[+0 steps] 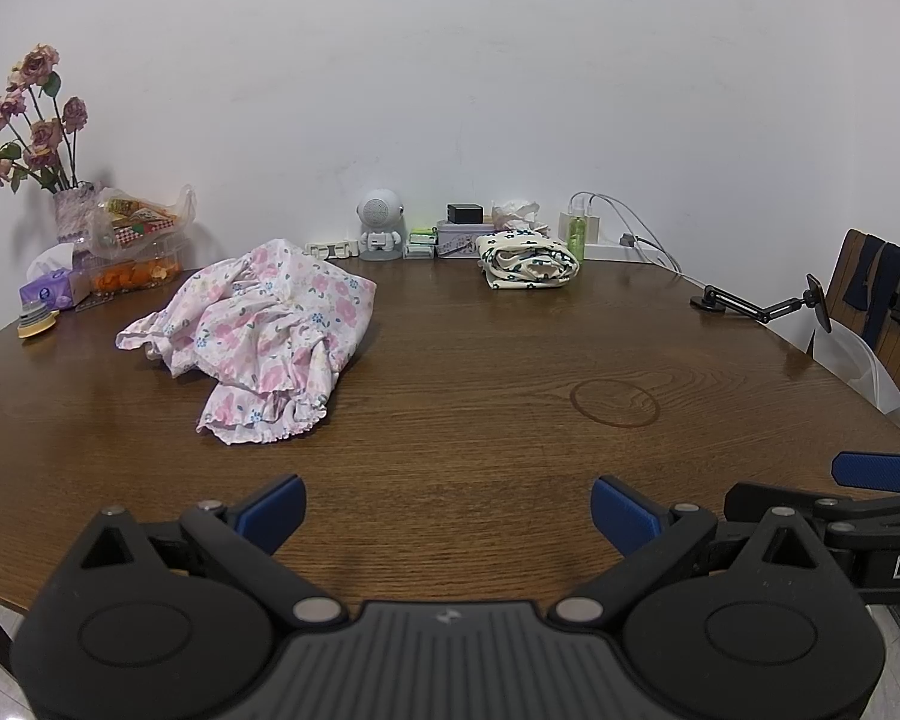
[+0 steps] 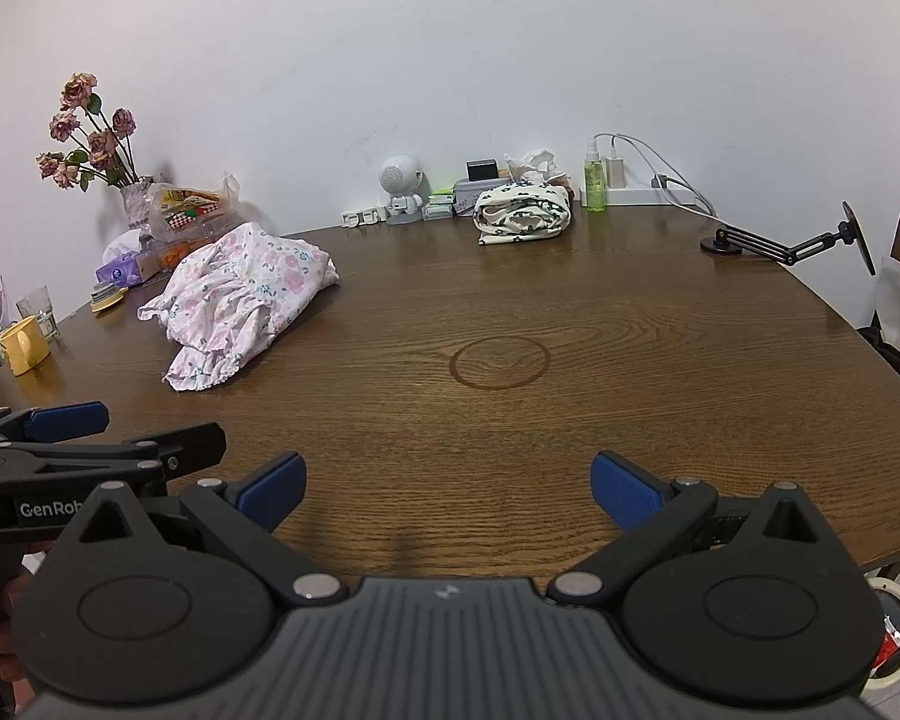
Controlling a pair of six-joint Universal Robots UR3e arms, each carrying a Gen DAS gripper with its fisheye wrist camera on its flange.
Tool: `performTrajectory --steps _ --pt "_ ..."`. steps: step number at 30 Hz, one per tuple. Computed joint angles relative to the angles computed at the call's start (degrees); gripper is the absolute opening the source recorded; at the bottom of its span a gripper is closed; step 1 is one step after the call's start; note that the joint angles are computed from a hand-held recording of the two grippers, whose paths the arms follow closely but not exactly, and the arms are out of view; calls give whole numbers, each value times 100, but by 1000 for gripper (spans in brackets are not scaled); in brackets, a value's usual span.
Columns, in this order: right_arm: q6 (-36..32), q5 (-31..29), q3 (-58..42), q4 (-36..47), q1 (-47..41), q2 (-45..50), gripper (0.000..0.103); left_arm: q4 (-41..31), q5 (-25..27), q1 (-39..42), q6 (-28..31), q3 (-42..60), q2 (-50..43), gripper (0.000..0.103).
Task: Fold clothes
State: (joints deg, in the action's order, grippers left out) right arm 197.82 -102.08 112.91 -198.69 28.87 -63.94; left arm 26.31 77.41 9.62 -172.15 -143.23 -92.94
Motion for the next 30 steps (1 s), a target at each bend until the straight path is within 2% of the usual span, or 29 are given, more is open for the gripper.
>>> performTrajectory --steps 30 --pt "-23 57 14 27 -52 -42 103 69 -63 55 48 -36 -19 102"
